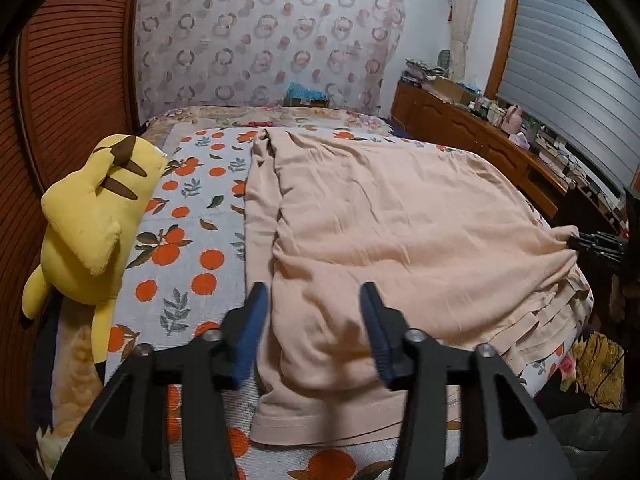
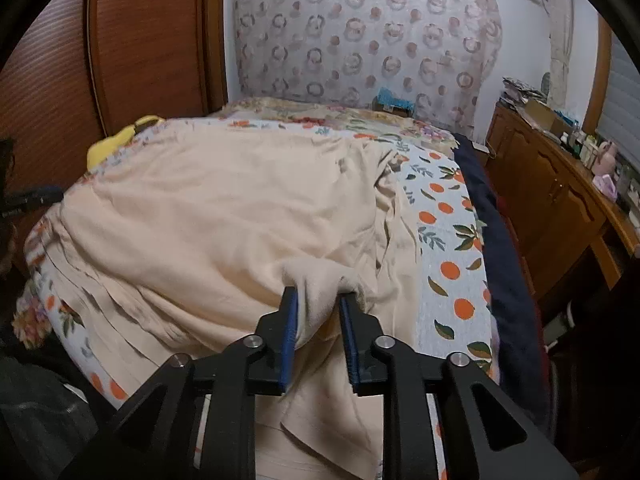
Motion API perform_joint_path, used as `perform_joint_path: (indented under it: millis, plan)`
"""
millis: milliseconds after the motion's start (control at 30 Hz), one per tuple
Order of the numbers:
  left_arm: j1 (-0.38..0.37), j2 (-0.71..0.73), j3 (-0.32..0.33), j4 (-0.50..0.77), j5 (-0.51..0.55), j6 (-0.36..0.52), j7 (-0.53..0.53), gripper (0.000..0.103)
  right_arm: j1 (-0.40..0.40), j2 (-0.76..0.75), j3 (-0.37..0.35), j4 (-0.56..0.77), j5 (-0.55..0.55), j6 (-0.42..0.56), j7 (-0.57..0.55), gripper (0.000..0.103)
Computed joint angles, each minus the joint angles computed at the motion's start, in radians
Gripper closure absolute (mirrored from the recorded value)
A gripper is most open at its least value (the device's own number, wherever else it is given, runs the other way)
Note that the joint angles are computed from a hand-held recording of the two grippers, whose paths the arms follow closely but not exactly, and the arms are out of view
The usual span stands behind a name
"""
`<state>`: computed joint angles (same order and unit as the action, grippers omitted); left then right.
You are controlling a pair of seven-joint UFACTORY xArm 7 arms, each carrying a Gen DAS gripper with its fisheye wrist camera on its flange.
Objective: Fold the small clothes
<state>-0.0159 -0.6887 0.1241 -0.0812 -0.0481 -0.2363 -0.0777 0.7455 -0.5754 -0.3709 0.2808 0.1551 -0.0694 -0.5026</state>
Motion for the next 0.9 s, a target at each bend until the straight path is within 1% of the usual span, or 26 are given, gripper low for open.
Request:
perform_joint_path:
  millis: [33, 67, 100, 133, 167, 233, 300, 400, 467, 500, 633, 733, 800, 833, 900]
  plan:
    - [0.012, 0.000, -0.015, -0.002, -0.004, -0.006, -0.006, 0.033, 0.000, -0.035, 0.030, -0.039, -0.008, -0.018, 0.031, 0.080]
    - [0.020, 0.000, -0.022, -0.007, -0.006, -0.020, -0.009, 0.030, 0.017, -0.050, 0.018, -0.048, 0.004, -0.025, 0.021, 0.079]
    - [0.025, 0.005, -0.027, -0.008, -0.008, -0.027, -0.013, 0.030, 0.024, -0.064, 0.014, -0.062, -0.002, -0.036, 0.027, 0.078]
    - [0.029, 0.009, -0.033, -0.007, -0.008, -0.025, -0.016, 0.030, 0.006, -0.103, 0.028, -0.093, -0.015, -0.039, 0.042, 0.071]
    - [0.037, 0.017, -0.043, -0.004, -0.010, -0.022, -0.021, 0.030, 0.031, -0.101, 0.001, -0.096, -0.016, -0.053, 0.033, 0.060]
    - [0.056, 0.037, -0.073, -0.001, -0.014, -0.023, -0.031, 0.029, 0.084, -0.103, -0.056, -0.103, -0.036, -0.078, 0.032, 0.052]
    - [0.071, 0.064, -0.098, 0.005, -0.017, -0.028, -0.042, 0.029, 0.133, -0.094, -0.102, -0.102, -0.056, -0.093, 0.034, 0.051]
    - [0.083, 0.094, -0.115, 0.013, -0.018, -0.036, -0.053, 0.029, 0.144, -0.070, -0.093, -0.097, -0.081, -0.106, 0.065, 0.050]
    - [0.096, 0.119, -0.136, 0.018, -0.022, -0.048, -0.061, 0.029, 0.200, -0.047, -0.139, -0.080, -0.096, -0.117, 0.078, 0.049]
    - [0.101, 0.128, -0.144, 0.020, -0.024, -0.055, -0.064, 0.029, 0.223, -0.031, -0.150, -0.072, -0.099, -0.126, 0.093, 0.048]
    - [0.116, 0.143, -0.168, 0.021, -0.032, -0.065, -0.077, 0.029, 0.376, 0.071, -0.280, -0.014, -0.146, -0.160, 0.134, 0.048]
    - [0.142, 0.145, -0.215, 0.022, -0.046, -0.061, -0.086, 0.029, 0.427, 0.139, -0.312, 0.025, -0.176, -0.173, 0.176, 0.048]
    - [0.151, 0.147, -0.232, 0.023, -0.050, -0.057, -0.090, 0.029, 0.464, 0.172, -0.346, 0.049, -0.202, -0.171, 0.198, 0.048]
    - [0.157, 0.152, -0.241, 0.024, -0.053, -0.057, -0.092, 0.029, 0.469, 0.189, -0.348, 0.058, -0.212, -0.169, 0.211, 0.048]
    - [0.168, 0.160, -0.260, 0.026, -0.058, -0.057, -0.097, 0.029, 0.495, 0.220, -0.376, 0.078, -0.237, -0.164, 0.233, 0.048]
